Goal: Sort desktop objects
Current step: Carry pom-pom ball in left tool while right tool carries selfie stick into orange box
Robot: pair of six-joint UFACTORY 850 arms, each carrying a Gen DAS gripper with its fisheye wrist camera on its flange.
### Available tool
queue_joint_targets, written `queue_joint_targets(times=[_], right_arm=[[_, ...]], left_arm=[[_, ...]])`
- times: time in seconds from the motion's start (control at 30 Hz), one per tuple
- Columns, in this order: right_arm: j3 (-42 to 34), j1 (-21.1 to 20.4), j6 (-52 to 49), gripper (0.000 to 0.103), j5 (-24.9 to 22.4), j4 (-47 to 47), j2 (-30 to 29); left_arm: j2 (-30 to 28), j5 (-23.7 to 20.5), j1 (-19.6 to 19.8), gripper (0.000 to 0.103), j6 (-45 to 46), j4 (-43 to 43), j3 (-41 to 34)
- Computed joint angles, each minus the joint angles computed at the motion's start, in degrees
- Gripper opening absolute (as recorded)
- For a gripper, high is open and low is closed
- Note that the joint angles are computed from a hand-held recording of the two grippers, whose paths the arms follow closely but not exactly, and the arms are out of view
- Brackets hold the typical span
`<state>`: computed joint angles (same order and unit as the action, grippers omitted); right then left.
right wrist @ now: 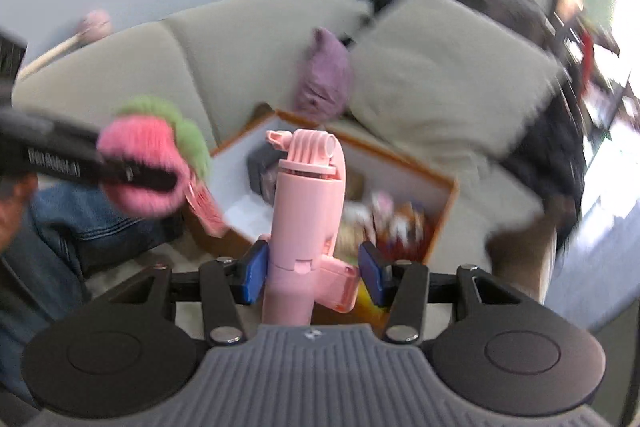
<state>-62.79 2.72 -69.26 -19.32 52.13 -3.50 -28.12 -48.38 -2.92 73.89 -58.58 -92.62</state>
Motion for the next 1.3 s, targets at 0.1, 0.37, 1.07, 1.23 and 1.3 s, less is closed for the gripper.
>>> queue_joint_targets(times=[0.1, 0.37, 1.07, 1.23, 1.3], right_arm=[[-6.48, 1.14, -2.36, 0.051, -2.12, -3.15, -4.84], [-25.68, 5.45, 0.53, 0.052, -9.46, -22.27, -19.9], [-70.41, 7.5, 4.74, 0.053, -52.57, -30.28, -55.48], [-72.61, 6.84, 6.0, 0.054, -55.54, -28.44, -56.85], [-74.98, 6.84, 6.55, 0.056, -56.9, -28.0, -58.31]], left_arm=[[-1.08, 3.02, -0.33, 0.047, -0.42, -0.06, -2.71], [-5.61, 5.53, -0.35, 0.047, -4.85, 2.64, -9.58], [-17.19, -0.35, -0.54, 0.047, -11.55, 9.35, -23.02], [-17.02, -0.69, -0.88, 0.047, -11.09, 9.48, -22.72], [-17.21, -0.76, -1.15, 0.048, -11.64, 10.15, -23.13]])
